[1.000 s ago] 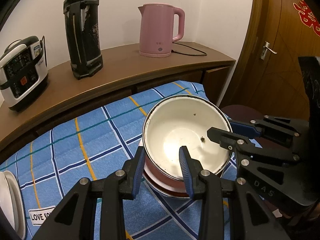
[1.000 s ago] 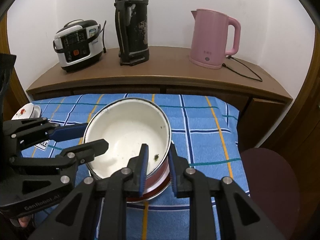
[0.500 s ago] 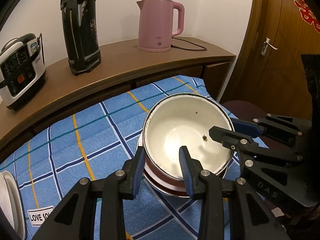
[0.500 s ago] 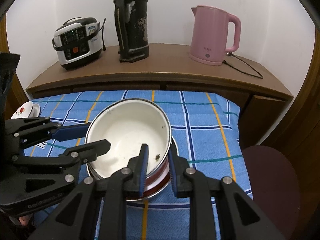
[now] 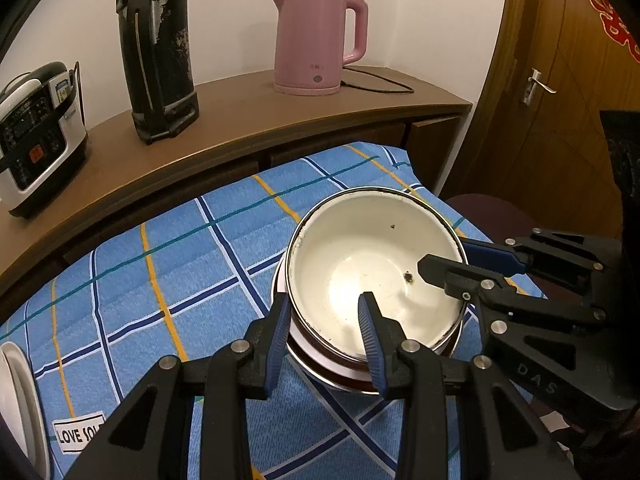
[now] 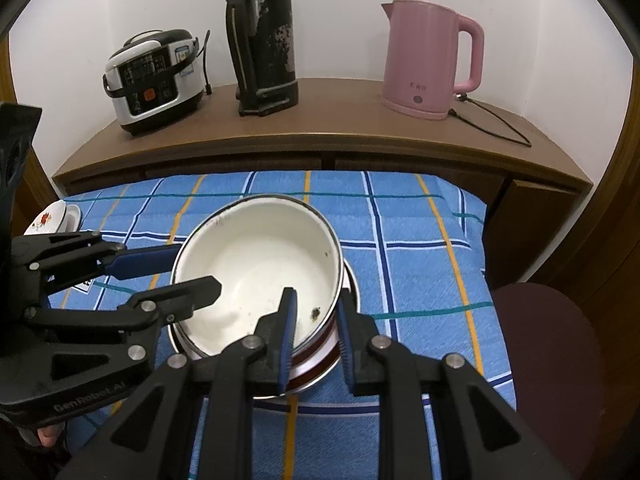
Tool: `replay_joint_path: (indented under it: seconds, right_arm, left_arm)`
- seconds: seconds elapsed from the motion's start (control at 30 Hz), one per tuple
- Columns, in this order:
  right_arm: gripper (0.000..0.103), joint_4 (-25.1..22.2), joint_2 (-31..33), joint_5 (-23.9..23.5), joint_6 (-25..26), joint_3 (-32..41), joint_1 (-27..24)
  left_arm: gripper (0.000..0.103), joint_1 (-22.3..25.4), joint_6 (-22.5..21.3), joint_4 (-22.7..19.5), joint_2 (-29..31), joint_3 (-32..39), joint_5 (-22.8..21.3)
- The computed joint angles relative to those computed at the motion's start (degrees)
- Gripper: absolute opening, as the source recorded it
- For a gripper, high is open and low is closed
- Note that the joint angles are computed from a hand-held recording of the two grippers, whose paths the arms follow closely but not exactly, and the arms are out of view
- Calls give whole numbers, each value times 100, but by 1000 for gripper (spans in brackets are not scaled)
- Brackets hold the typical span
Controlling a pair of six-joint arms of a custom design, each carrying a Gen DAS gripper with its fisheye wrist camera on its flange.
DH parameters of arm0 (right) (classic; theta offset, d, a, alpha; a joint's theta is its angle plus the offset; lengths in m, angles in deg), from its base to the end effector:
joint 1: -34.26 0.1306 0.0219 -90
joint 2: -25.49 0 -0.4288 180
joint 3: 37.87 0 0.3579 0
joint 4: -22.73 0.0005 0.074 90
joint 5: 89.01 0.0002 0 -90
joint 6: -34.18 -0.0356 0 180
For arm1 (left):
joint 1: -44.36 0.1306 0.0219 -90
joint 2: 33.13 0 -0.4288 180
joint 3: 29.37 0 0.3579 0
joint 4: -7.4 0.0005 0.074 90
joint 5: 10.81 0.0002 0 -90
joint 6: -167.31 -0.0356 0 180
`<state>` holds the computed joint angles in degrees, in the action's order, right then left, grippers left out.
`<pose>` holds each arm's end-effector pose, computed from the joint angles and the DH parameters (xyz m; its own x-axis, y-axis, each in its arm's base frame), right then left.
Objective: Organize plates and bowls
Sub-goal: 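Lift the nested bowl stack with the right tool toward the flower plates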
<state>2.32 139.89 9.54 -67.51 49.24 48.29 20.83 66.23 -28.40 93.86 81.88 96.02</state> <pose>0.5742 0.1375 0.2761 -0.7316 0.0237 -0.6813 0.0057 0.9996 0.0287 0.6296 -0.2860 0.2913 -0.5994 0.4616 -0.6539 0.6750 0.7306 -0.1030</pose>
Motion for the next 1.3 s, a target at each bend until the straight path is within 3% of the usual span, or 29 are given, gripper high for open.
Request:
replay_joint_path:
  seconds: [0.83, 0.93, 1.03, 1.3]
  right_arm:
    - [22, 32, -65, -210, -147, -92, -119]
    - [25, 151, -130, -157, -179, -186, -148]
    - [38, 231, -184, -78, -205, -257, -172]
    - [40, 542, -330, -230, -512, -595, -318]
  left_arm:
    - [38, 33, -21, -103, 26, 18, 296]
    - [41, 41, -21, 6, -21, -59, 296]
    - [44, 61, -21, 157, -79, -152, 338]
    - [46, 213, 303, 164, 42, -111, 337]
